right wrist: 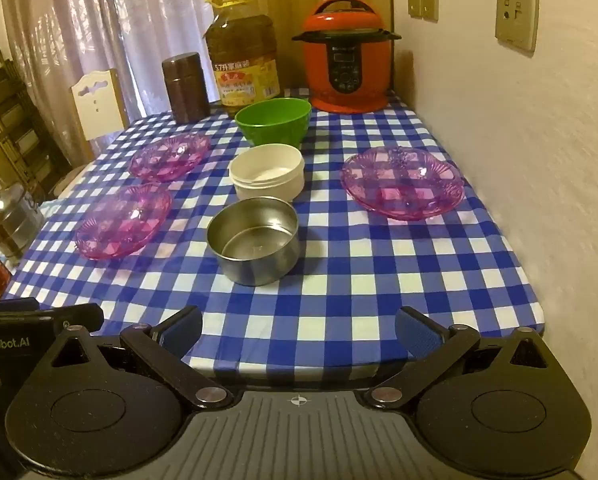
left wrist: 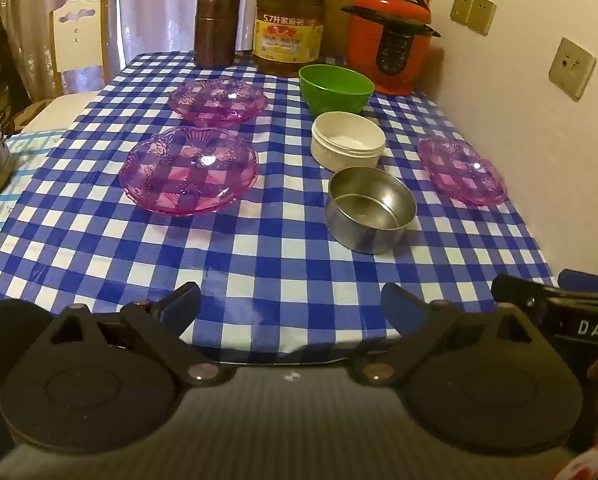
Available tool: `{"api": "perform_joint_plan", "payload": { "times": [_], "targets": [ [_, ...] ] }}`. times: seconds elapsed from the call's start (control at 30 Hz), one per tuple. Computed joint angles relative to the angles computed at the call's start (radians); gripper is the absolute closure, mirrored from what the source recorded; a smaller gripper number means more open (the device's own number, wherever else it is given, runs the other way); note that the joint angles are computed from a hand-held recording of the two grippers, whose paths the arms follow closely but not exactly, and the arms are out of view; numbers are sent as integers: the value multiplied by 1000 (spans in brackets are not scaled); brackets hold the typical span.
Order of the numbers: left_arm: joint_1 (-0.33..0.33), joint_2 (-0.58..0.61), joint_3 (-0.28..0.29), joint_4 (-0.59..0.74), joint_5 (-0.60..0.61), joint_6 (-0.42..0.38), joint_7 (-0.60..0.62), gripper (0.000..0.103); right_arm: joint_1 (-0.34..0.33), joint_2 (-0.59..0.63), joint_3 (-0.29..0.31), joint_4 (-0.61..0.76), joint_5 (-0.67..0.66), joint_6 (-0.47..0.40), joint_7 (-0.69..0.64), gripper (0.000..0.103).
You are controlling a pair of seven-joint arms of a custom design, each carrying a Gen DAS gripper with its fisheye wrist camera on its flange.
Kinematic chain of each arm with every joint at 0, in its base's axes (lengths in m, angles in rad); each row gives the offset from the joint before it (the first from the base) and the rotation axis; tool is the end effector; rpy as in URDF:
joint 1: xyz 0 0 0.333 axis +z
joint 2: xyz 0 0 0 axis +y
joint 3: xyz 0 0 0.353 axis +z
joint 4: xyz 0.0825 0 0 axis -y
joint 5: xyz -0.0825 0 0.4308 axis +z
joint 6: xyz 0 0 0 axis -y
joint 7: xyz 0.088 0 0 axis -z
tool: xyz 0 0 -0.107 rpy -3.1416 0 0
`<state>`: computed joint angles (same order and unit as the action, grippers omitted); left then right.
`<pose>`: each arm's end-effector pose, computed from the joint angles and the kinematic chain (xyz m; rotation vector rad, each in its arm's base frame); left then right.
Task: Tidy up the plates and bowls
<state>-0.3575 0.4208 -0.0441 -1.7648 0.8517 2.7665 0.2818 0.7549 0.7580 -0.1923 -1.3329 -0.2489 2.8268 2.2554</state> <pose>0.6728 -0.3164 0.3882 -1.9717 1.6373 -0.7636 0.6869 0.5067 0.3745 -1.8623 1.5398 -0.4863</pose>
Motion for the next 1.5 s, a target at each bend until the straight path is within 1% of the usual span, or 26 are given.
{"api": "perform_joint_plan", "payload": {
  "times": [0.03,0.07,0.1,0.2,0.23,0.27,0.3,0.33,0.37,0.4,0.43,0.47,0.5,0.57,0.6,0.67,0.77,0.87,1.07,1.1,1.17,1.23,1.27,1.4,1.43,1.5],
  "targets": [
    [-2,0,4,0,7,5,-5,7,42,5,-53,-1,54,-8,-31,1],
    [-2,2,6,-3,10,15,-13,7,72,11,-92,0,93,-13,-52,1],
    [-19,3,21,-1,39,5,-38,8,78,12,-100,0,95,-16,-49,1],
    [11,15,-4,8,-6,6,14,9,69,15,-90,6,75,-24,-27,1],
    [2,8,0,7,-1,-5,10,9,47,14,-62,10,33,-24,-3,1],
    [5,8,-3,7,-7,-5,18,9,11,11,-14,18,-35,-32,36,1],
    [2,2,-4,3,-8,-7,17,10,-36,11,49,32,-109,-54,75,1],
    [2,2,-4,1,-8,-4,17,10,-69,26,90,68,-136,-80,79,1],
    [2,1,-4,1,-9,-5,18,10,-77,46,96,107,-119,-98,63,1],
    [1,2,-3,1,-9,-5,18,10,-69,55,75,110,-87,-61,30,1],
    [1,1,-3,0,-10,-4,18,10,-68,38,85,79,-125,-75,68,1],
    [-1,1,-1,0,-6,-3,13,10,-46,10,61,28,-126,-42,87,1],
    [-2,2,1,-1,-2,-1,12,10,-7,10,8,12,-59,-9,49,1],
    [-1,1,-2,-3,-6,0,15,10,59,20,-78,9,47,-1,-8,1],
    [1,0,-4,-4,-9,1,17,10,69,22,-92,9,69,-1,-20,1],
    [3,-2,-6,-5,-16,0,23,10,66,21,-88,11,57,-1,-9,1],
    [3,-1,-7,-3,-22,-3,29,10,84,26,-113,13,89,1,-24,1],
    [3,-1,-7,-1,-23,-3,33,10,78,24,-105,13,73,0,-17,1],
    [4,-4,-7,-4,-28,0,43,10,84,21,-111,6,88,9,-27,1],
    [2,-3,-6,-4,-26,0,41,10,71,18,-95,5,67,11,-15,1],
    [2,-3,-6,-3,-26,0,41,10,82,20,-110,4,87,12,-27,1],
    [2,-4,-5,-4,-24,1,40,10,77,19,-102,5,73,12,-16,1],
    [2,-4,-5,-4,-24,1,39,10,85,20,-113,5,90,12,-27,1],
    [3,-3,-7,-4,-29,3,43,10,80,20,-106,5,82,11,-21,1],
    [2,-3,-6,-3,-29,3,42,10,67,16,-90,5,54,11,-5,1],
    [2,-3,-6,-3,-28,3,41,10,84,20,-112,5,90,10,-27,1]
  ]
}}
